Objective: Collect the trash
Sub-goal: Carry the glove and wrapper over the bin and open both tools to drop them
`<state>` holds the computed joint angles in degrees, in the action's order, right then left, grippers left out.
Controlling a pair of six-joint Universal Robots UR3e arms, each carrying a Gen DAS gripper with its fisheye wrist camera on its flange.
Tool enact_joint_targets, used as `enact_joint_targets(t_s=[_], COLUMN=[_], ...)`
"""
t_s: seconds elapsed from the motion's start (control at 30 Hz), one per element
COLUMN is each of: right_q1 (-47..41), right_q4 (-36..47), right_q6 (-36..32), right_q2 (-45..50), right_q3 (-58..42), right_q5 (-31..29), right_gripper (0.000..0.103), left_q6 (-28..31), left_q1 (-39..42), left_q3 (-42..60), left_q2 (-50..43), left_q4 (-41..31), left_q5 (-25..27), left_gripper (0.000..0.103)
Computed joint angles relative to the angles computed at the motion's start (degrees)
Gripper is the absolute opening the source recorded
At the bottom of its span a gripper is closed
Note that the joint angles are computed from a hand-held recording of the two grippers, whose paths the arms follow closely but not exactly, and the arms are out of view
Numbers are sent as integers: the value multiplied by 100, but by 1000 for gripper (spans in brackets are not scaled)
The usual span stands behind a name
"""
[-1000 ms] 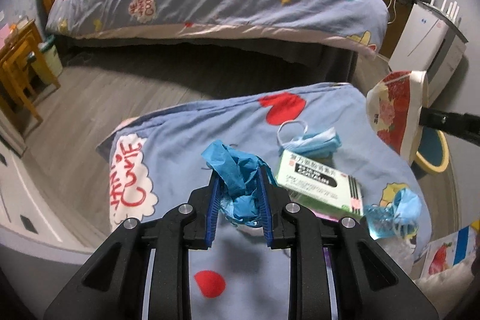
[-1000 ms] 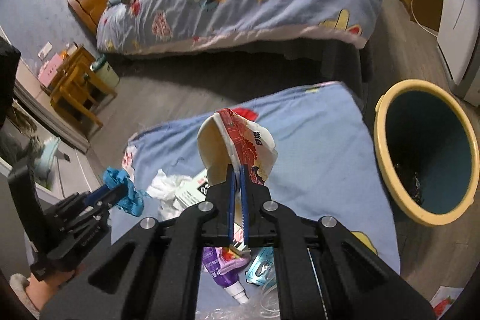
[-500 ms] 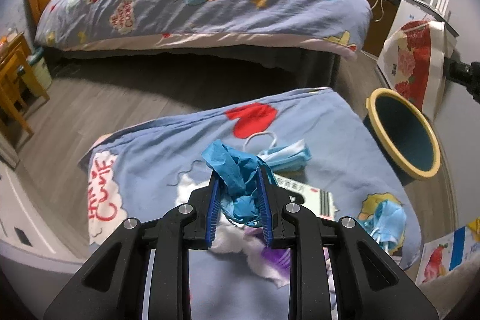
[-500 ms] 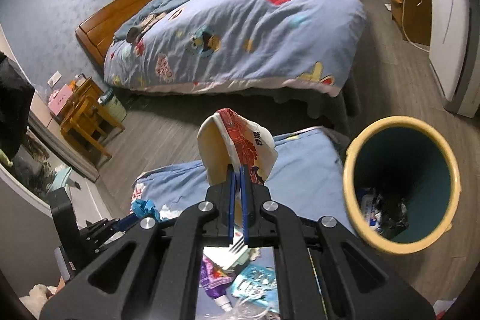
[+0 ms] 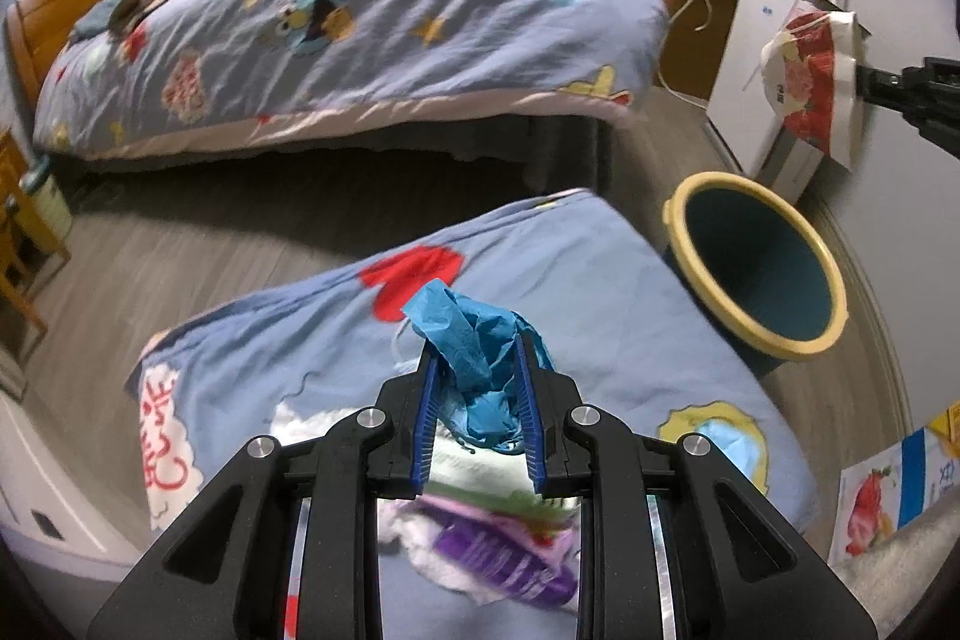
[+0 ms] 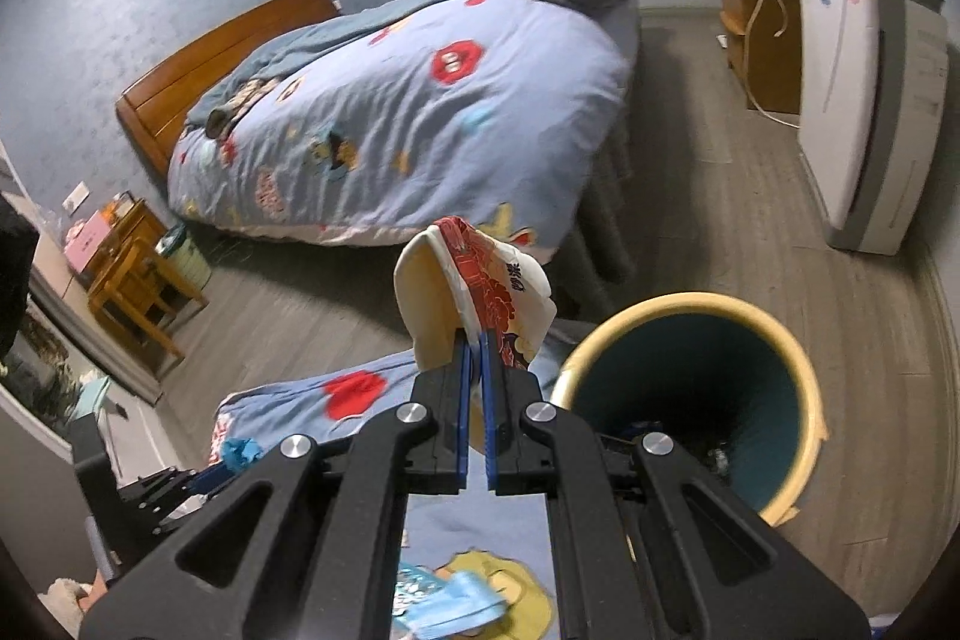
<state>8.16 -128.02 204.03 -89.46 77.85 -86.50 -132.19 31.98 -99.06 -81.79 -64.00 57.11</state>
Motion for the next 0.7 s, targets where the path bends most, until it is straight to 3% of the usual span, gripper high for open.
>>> enact_joint_targets(t_s=[0.7], right_q1=[-1339], right_q4=[-110], right_q6=[-94], right_q2=[-565], right_q3=[1346], right_q5=[731], right_gripper=[3], left_q6=[-845], left_q1=[-2131], left_q3=[520], left_q2=[-504], left_q4=[351], left_q5=[209], left_gripper=[25])
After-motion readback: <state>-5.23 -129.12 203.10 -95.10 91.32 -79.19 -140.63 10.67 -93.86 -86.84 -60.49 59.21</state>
